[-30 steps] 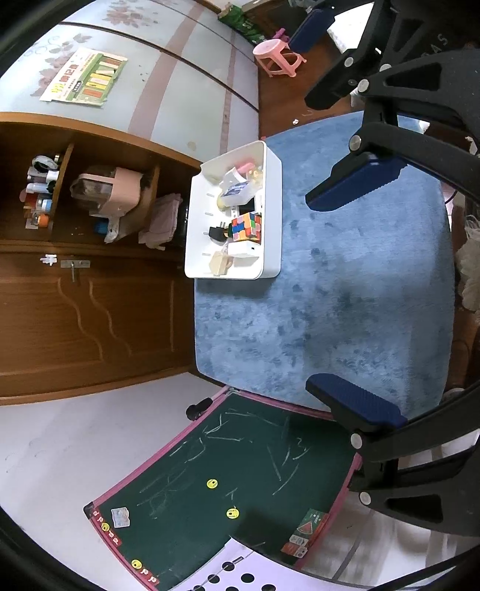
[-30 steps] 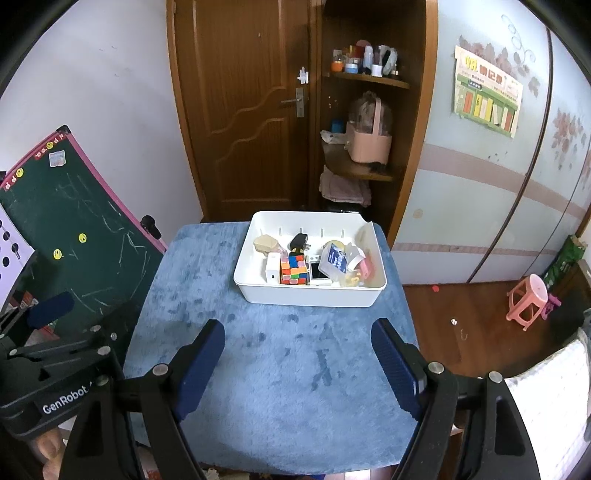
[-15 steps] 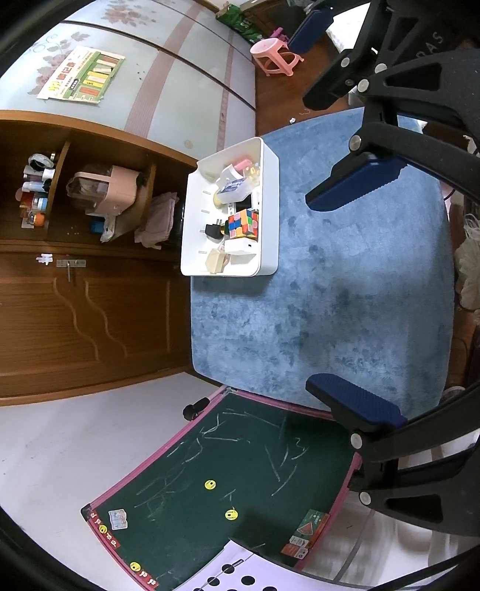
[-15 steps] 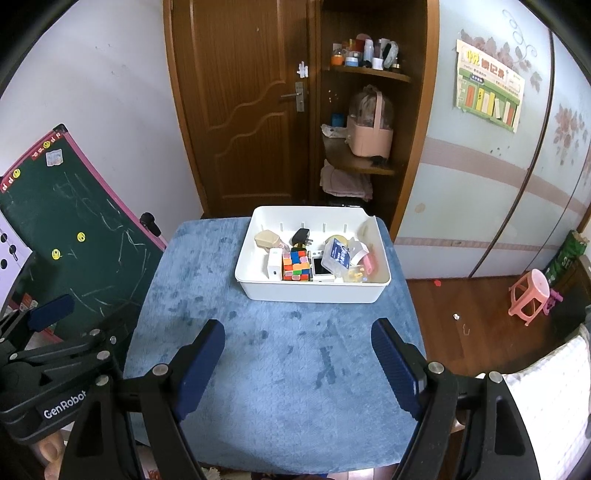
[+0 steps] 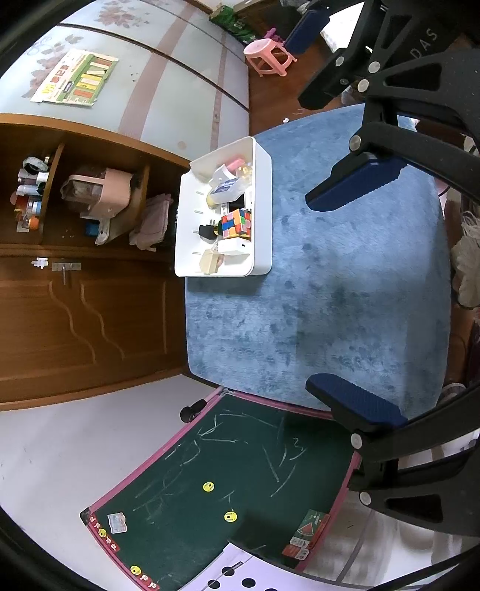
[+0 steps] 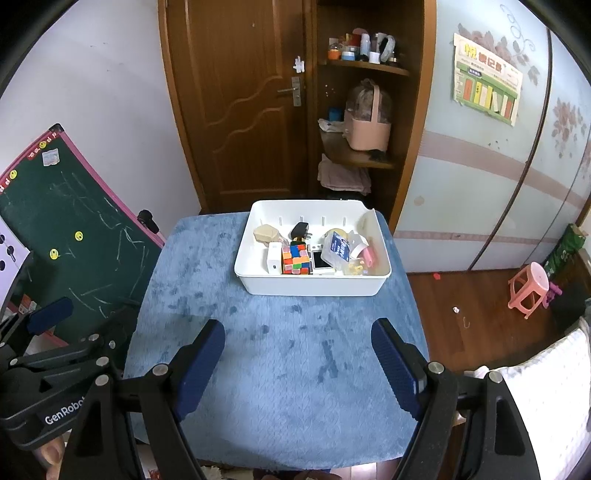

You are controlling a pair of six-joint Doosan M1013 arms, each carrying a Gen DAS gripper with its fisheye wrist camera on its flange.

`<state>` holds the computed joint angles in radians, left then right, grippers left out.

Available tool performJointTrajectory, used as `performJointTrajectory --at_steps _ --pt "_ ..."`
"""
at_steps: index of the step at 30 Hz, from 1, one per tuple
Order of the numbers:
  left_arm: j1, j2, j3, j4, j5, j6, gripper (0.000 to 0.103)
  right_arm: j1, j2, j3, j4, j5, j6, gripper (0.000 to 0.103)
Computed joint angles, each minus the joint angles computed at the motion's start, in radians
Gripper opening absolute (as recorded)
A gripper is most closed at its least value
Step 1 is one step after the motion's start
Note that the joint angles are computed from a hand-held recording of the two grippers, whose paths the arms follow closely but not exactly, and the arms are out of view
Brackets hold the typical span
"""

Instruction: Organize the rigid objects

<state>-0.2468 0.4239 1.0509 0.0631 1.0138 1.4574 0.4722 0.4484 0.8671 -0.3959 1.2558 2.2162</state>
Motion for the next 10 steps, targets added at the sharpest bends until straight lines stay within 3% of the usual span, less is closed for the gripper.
performJointTrajectory --at_steps 10 --pt "0.007 -0.001 0.007 -0.018 -0.002 0.026 0.091 0.004 0.006 -0.005 -0.002 0.022 0.032 0.082"
